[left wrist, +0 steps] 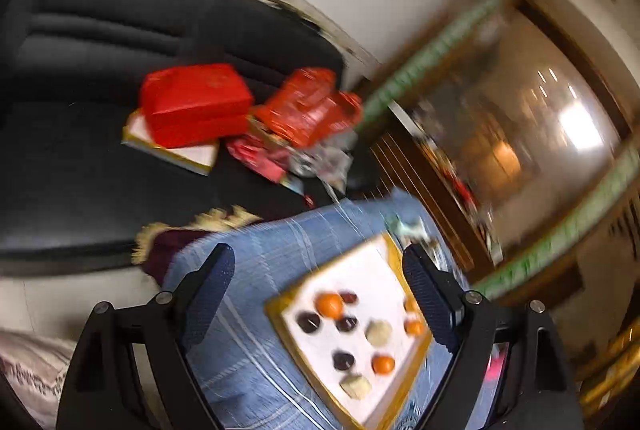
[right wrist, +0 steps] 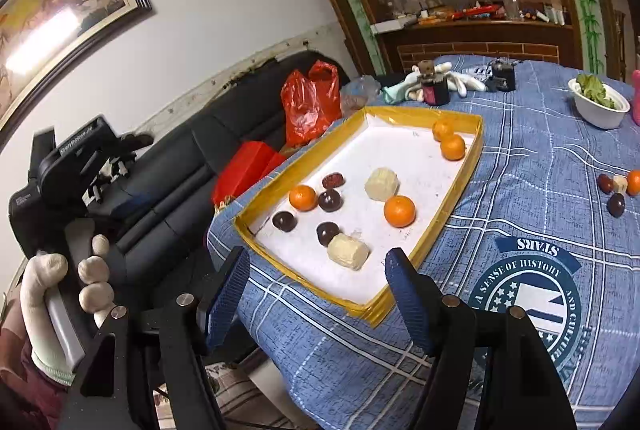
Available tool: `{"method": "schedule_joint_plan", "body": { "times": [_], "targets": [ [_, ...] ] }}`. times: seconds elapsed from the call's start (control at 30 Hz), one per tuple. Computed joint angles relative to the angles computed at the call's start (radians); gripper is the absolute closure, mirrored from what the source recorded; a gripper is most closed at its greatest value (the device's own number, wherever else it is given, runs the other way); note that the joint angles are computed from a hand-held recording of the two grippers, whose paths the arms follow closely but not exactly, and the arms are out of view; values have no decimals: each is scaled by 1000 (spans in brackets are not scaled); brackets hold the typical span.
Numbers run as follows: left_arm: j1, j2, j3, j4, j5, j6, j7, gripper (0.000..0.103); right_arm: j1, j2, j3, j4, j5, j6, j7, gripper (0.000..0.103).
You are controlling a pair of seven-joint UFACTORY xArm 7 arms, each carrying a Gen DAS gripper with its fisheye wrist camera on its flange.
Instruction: Organize fruits
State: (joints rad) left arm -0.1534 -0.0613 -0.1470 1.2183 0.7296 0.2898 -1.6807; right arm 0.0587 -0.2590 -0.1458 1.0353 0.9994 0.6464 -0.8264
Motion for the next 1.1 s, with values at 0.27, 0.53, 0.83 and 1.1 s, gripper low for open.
{"method": "schedule_joint_plan", "body": {
  "times": [0.27, 0.53, 0.83, 1.1],
  "targets": [
    [36, 4, 31, -72, -111, -62, -29, 10, 59, -61, 42, -89, -37, -149, -71, 18],
    [-9, 53, 17, -20, -118, -55, 62, 10, 90, -49, 8, -97, -71, -134, -52, 18],
    [-135, 91, 10, 141, 201, 122, 8, 10, -20, -6, 3, -86, -155, -167, 112, 21],
    [-253, 93, -56, 226, 600, 409, -66, 0, 157, -155, -120, -101, 67, -388, -153, 8]
  ]
}}
